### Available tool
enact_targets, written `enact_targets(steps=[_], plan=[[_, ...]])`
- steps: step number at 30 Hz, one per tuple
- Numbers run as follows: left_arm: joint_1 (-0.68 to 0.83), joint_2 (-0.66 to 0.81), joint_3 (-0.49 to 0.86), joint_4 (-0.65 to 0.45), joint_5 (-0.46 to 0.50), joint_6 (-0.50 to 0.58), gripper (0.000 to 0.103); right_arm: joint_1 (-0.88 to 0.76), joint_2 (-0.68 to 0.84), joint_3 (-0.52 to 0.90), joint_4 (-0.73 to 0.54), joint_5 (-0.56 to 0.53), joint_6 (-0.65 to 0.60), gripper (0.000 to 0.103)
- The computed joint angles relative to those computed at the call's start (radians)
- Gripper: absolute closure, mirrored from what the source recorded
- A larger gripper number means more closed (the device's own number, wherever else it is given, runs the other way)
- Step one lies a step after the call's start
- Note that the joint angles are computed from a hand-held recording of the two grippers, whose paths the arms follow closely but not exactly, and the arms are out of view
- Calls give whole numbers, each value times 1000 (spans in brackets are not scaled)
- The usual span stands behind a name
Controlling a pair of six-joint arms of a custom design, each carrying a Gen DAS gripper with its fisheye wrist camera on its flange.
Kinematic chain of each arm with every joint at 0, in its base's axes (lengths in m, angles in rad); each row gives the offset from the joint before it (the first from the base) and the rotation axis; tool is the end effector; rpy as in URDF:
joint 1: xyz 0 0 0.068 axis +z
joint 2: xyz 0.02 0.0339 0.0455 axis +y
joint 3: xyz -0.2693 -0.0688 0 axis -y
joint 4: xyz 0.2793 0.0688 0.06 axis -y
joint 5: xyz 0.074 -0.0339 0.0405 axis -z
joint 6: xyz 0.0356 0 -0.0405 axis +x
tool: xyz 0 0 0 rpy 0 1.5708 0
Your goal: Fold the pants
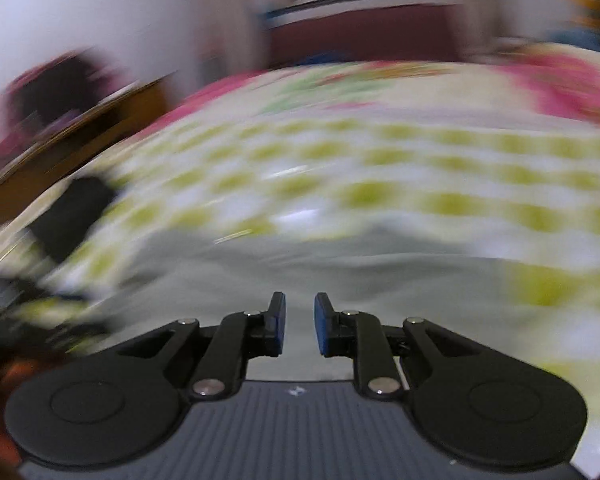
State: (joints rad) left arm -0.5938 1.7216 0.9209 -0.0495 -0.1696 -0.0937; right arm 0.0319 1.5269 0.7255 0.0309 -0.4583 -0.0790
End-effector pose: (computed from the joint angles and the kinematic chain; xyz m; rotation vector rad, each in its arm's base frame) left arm 0.3100 -0.2020 0.1391 0.5209 2.3509 -0.1130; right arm 0.3209 0.0260 0.1499 -0.3519 2.2698 0.5102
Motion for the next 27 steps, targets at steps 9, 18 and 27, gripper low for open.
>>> enact_targets(steps=[9, 18, 27], plan=[[81, -137, -148, 38, 32, -16, 39, 295, 229, 125, 54, 57, -154, 74], [141, -177, -224, 97, 99, -44, 39, 348, 287, 131, 185, 297, -68, 77], [138, -175, -234, 119, 105, -65, 39, 367, 321, 134, 239, 315, -16, 78]])
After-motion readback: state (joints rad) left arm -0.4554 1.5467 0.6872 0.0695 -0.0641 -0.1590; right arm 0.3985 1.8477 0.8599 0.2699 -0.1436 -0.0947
